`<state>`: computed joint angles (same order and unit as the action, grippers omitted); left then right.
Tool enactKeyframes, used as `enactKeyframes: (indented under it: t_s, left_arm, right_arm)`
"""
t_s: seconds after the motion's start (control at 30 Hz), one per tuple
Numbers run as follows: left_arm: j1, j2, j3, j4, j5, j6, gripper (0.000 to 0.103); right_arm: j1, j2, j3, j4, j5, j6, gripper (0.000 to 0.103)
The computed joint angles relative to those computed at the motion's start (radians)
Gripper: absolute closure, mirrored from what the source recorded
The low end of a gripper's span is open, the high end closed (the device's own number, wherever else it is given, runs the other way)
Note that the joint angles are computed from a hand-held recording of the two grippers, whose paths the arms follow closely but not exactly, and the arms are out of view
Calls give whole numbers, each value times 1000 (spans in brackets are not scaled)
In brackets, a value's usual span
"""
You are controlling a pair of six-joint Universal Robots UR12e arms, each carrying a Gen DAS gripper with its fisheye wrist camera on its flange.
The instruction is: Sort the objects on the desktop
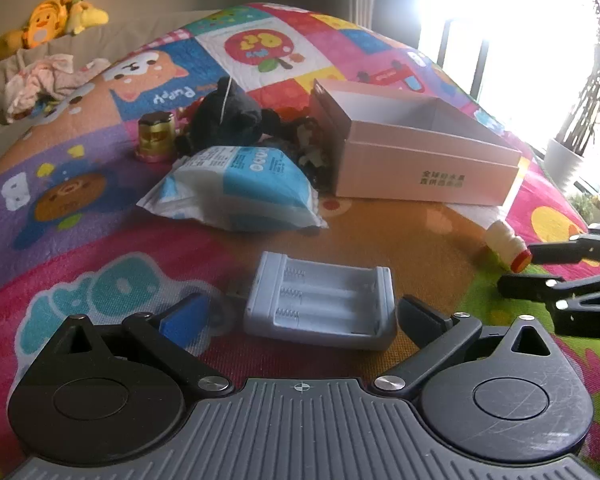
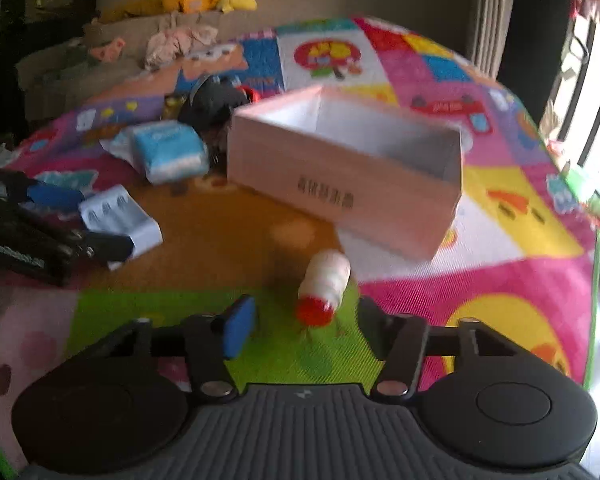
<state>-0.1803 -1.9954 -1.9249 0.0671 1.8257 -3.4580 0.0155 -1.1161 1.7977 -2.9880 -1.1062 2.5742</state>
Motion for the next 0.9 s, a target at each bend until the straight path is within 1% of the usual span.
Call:
enactKeyframes:
  t_s: [0.03,0.07,0.1,0.13,0.2,0.23,0.3,0.37,0.43,0.47,0.5,0.57,0.67,0.73,0.77,0.8,0.9]
  left_arm:
    - [0,0,0,0,0,0,0]
    - [0,0,0,-1,1,1,0]
    - [0,0,0,-1,0,0,0]
    - [0,1,1,-5,2,2,0]
    - [-2,0,7,-20,6,12,0]
    - [-2,-1,11,-31,4,24,0]
    - [-5,-4,24,-56,4,50,0]
    - [-10,-10,41,-90,25,68,0]
    - [-12,-17,55,-101,35,68,0]
    - [-11,-21,61,-107,37,68,0]
    - [-11,-24,68,-112,40,69,0]
    - [-7,-28,76,-120,35,67,0]
    - [-5,-29,78,-121,32,70,0]
    - [-8,-28,75,-116,32,78,1]
    - [-9,-26,73,-112,33,80,3]
    - [-11,-24,68,-104,34,86,8]
    - [-16,-12,54,-93,19,115,8]
  right_arm:
    - [-3,1,-3,3,12,28,60]
    - [-4,2,-6,7,15,44,73]
    - [-5,4,-10,0,18,64,78]
    - [-6,4,-8,-24,23,91,79]
    - [-7,8,-9,-57,24,115,85]
    - [-7,9,-11,-64,23,122,86]
    - [-5,9,-17,-49,25,119,86]
    - [-2,11,-15,-53,21,114,85]
    - [0,14,-13,-62,17,111,80]
    - [1,16,-16,-63,17,115,70]
    - [3,20,-18,-70,14,120,57]
    - [7,32,-26,-87,2,134,49]
    - [11,44,-49,-52,9,155,50]
    - [12,46,-59,-27,15,152,64]
    - [14,45,-61,-15,11,146,75]
    - [14,43,-62,-5,9,138,78]
    - [5,25,-50,11,28,103,78]
